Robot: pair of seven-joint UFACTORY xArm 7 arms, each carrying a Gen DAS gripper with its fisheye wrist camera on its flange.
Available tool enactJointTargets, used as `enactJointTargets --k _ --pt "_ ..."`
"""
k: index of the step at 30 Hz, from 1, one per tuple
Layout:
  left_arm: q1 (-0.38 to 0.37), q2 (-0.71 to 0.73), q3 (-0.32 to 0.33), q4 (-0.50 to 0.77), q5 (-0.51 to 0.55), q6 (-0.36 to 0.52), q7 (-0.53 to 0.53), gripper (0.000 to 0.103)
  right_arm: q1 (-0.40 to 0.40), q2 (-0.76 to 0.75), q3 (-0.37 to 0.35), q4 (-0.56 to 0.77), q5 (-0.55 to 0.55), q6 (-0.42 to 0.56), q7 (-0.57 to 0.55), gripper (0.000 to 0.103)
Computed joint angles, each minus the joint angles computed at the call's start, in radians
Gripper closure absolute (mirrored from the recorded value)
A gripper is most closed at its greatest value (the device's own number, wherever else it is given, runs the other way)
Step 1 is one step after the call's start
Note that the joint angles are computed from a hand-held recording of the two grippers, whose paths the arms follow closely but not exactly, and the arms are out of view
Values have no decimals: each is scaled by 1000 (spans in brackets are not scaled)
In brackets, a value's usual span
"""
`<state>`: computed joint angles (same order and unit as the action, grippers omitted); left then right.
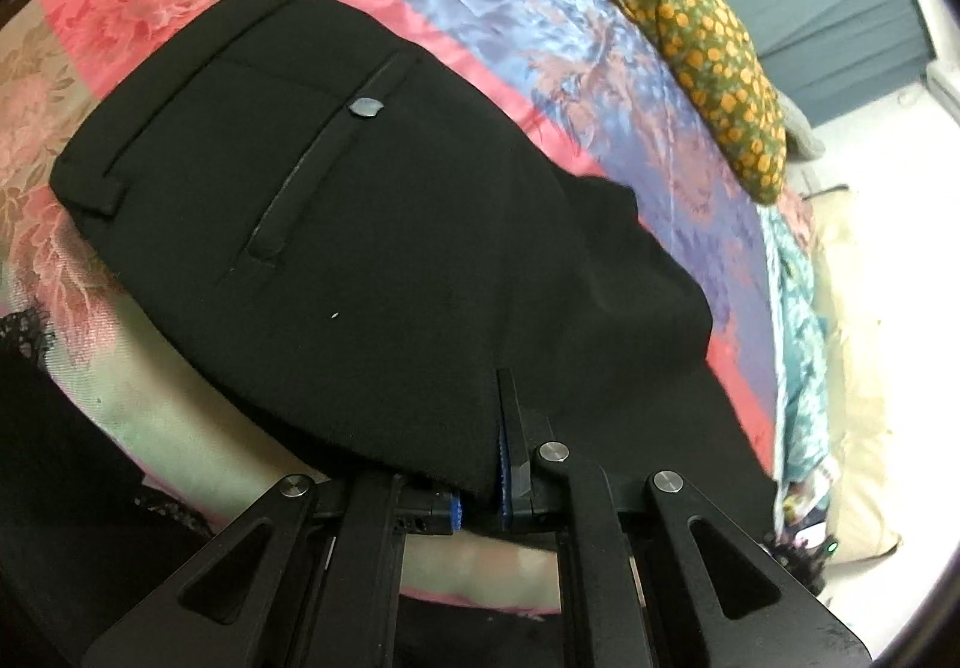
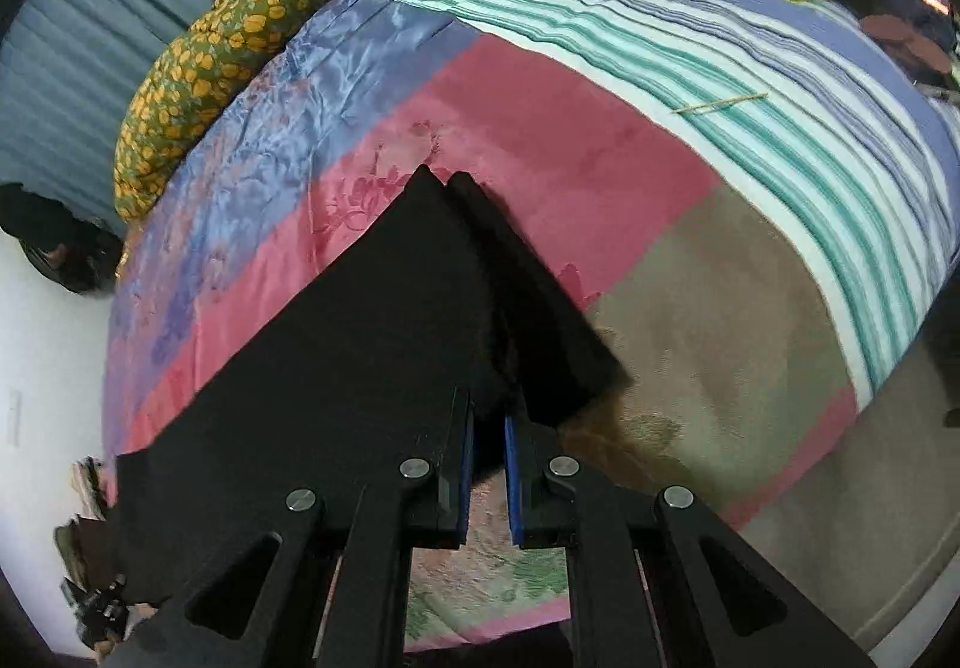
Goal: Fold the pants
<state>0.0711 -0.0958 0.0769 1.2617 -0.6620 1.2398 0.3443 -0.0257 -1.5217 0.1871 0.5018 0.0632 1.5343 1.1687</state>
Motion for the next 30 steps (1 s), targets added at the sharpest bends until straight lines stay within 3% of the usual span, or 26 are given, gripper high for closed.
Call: enactJointTargets --k 8,17,19,21,22,23,24,25,26,30 --pt "-24 -2 -19 -22 51 -37 -8 94 -12 29 1 31 -21 101 0 94" --pt "-37 -37 -36 -79 158 -110 -52 95 0 77 -3 35 -25 115 -29 94" --pt "-49 -47 -47 -89 217 -133 -55 90 4 86 -1 38 -27 121 -37 94" --pt "-63 -67 -62 -98 298 -159 -59 73 8 103 4 50 -34 133 -49 93" --pt "-69 -75 -65 -97 330 -156 -55 65 10 109 7 55 -38 132 -54 84" --pt "-73 -87 -67 -94 367 -137 -53 47 12 115 12 66 -43 143 -59 63" --pt "-75 -100 -66 -95 392 -125 -57 32 12 116 14 75 -49 154 -63 32" --pt "-75 -120 -63 -100 414 -113 -60 29 11 111 23 88 -57 163 -64 21" --pt "-74 -154 -56 -112 428 -98 -48 29 10 104 34 102 -67 171 -65 16" --pt "-94 -268 -27 -144 418 -92 44 29 -8 149 119 222 -165 264 -108 16"
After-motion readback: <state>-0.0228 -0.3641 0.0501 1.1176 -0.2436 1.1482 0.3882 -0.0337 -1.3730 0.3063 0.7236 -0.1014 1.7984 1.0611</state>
